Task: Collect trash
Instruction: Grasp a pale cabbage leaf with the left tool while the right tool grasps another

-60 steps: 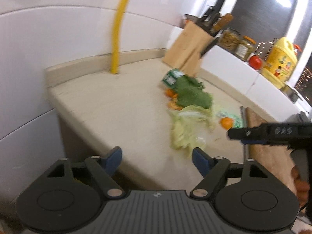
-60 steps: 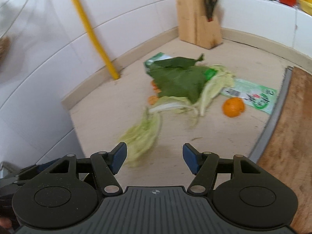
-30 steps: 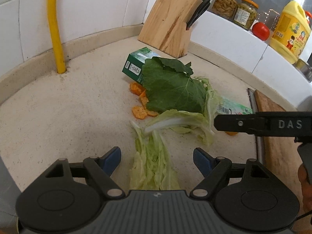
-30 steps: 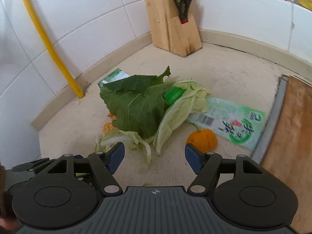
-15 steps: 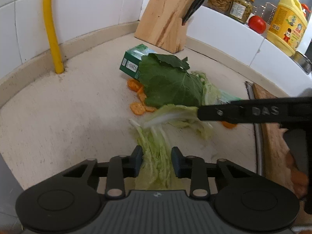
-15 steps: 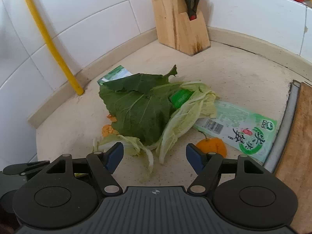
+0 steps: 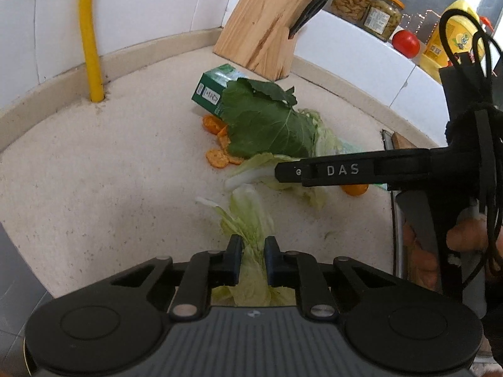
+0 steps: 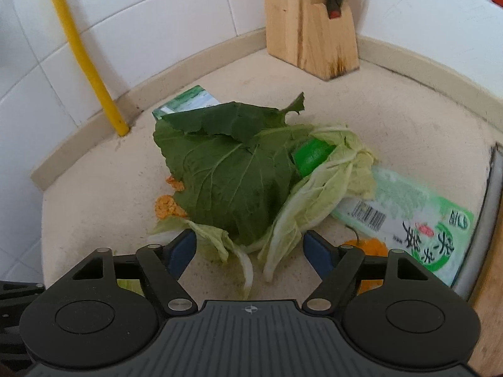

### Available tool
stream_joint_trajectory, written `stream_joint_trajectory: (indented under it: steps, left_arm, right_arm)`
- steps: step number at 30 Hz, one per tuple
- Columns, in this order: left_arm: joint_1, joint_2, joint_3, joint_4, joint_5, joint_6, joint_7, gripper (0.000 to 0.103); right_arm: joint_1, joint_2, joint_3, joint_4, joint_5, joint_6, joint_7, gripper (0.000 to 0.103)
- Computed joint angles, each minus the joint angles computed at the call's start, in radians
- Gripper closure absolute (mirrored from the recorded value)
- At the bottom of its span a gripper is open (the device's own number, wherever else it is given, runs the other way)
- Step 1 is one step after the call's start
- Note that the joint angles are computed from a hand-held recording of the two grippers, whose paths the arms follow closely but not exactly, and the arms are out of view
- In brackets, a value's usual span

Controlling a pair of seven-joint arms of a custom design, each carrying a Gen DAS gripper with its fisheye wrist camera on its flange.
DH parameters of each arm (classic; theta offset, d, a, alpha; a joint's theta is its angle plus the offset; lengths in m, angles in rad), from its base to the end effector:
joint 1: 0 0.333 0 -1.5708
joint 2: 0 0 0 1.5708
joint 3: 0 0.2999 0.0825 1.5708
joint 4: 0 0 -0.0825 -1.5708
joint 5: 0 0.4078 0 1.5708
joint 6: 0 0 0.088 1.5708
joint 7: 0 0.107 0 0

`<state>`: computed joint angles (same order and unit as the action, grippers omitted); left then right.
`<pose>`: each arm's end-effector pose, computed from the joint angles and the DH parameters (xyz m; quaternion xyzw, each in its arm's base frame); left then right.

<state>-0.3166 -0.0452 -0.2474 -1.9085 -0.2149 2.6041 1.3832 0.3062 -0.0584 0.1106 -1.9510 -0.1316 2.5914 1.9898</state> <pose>0.5254 -0.3301 0.5769 -0.5746 0.7309 -0.3615 0.0705 0.5599 0.2521 0.5608 -0.6918 0.6340 -0.1735 0.2989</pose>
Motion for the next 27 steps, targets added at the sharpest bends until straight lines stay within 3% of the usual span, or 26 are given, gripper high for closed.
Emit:
stream_joint_trajectory:
  steps: [1, 3, 6, 11, 14, 16, 19, 21, 24, 27]
  left_arm:
    - [0.000, 0.000, -0.001, 0.000, 0.005, -0.003, -0.009, 0.091]
    - [0.000, 0.002, -0.001, 0.004, 0.000, -0.013, -0.001, 0.087]
    - [-0.001, 0.001, 0.000, 0.006, -0.013, -0.023, 0.017, 0.078]
    - [-0.007, -0.004, -0.001, -0.004, -0.065, -0.008, 0.064, 0.058]
    - [-0.013, -0.006, -0.007, -0.013, -0.044, 0.011, 0.071, 0.035]
    - [-0.017, -0.007, -0.013, -0.023, -0.004, 0.033, 0.061, 0.024]
    - [-0.022, 0.000, -0.021, -0.029, 0.070, 0.061, 0.015, 0.019]
    - [-0.022, 0.010, -0.027, -0.029, 0.152, 0.085, -0.044, 0.019]
    - [-0.023, 0.017, -0.027, -0.035, 0.200, 0.119, -0.085, 0.021]
    - [-0.020, 0.017, -0.027, -0.042, 0.281, 0.139, -0.164, 0.043]
  right_arm:
    - [0.001, -0.002, 0.003, 0.000, -0.019, -0.004, 0.001, 0.042]
    - [0.005, -0.010, 0.002, -0.005, -0.003, -0.011, -0.025, 0.064]
    - [0.008, -0.034, -0.002, -0.026, 0.073, -0.021, -0.067, 0.081]
    - [0.007, -0.101, -0.003, -0.091, 0.176, -0.020, -0.102, 0.088]
    - [0.003, -0.144, 0.001, -0.130, 0.213, -0.020, -0.118, 0.088]
    - [-0.001, -0.162, 0.001, -0.146, 0.231, -0.022, -0.129, 0.087]
    - [-0.019, -0.176, 0.011, -0.165, 0.219, 0.002, -0.113, 0.072]
    - [-0.037, -0.173, 0.023, -0.166, 0.183, 0.021, -0.081, 0.053]
    - [-0.044, -0.160, 0.024, -0.157, 0.163, 0.046, -0.076, 0.038]
    - [-0.054, -0.136, 0.028, -0.139, 0.132, 0.064, -0.056, 0.036]
